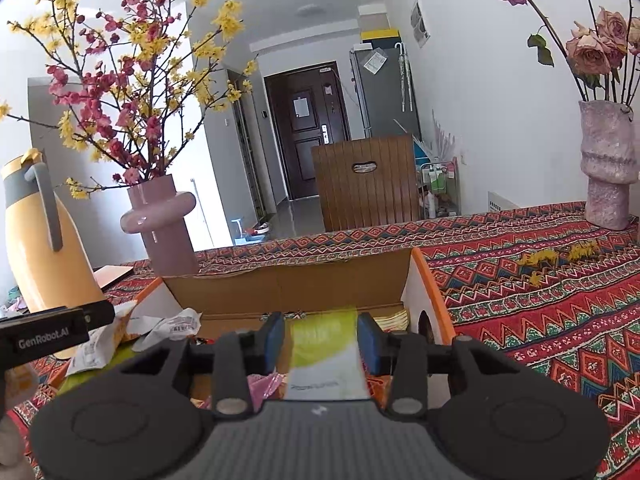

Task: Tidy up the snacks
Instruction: 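Open both grippers to drop the packets into the box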

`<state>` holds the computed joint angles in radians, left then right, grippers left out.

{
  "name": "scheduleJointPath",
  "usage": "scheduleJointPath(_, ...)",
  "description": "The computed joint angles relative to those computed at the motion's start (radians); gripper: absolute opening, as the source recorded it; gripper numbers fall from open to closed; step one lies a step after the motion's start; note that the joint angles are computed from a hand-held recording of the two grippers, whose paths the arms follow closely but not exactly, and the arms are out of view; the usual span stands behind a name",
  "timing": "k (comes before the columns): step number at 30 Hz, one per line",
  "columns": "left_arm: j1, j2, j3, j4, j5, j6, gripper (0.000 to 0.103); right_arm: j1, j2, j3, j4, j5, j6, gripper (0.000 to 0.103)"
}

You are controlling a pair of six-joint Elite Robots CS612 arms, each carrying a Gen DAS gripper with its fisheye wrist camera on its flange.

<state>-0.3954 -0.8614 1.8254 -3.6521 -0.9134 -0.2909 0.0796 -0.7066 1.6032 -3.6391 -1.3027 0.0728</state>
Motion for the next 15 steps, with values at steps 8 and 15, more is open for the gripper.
scheduleJointPath(8,-0.008,0.004,0.005,-0.056,0.024,0.01,0.103,-0.007,-0.003,0.014,-0.061,-0.029,0.06,0.101)
scheduleJointPath(15,-0.005,0.001,0.008,-0.042,0.016,-0.01,0.103,-0.008,-0.006,0.023,-0.075,-0.036,0.074,0.102)
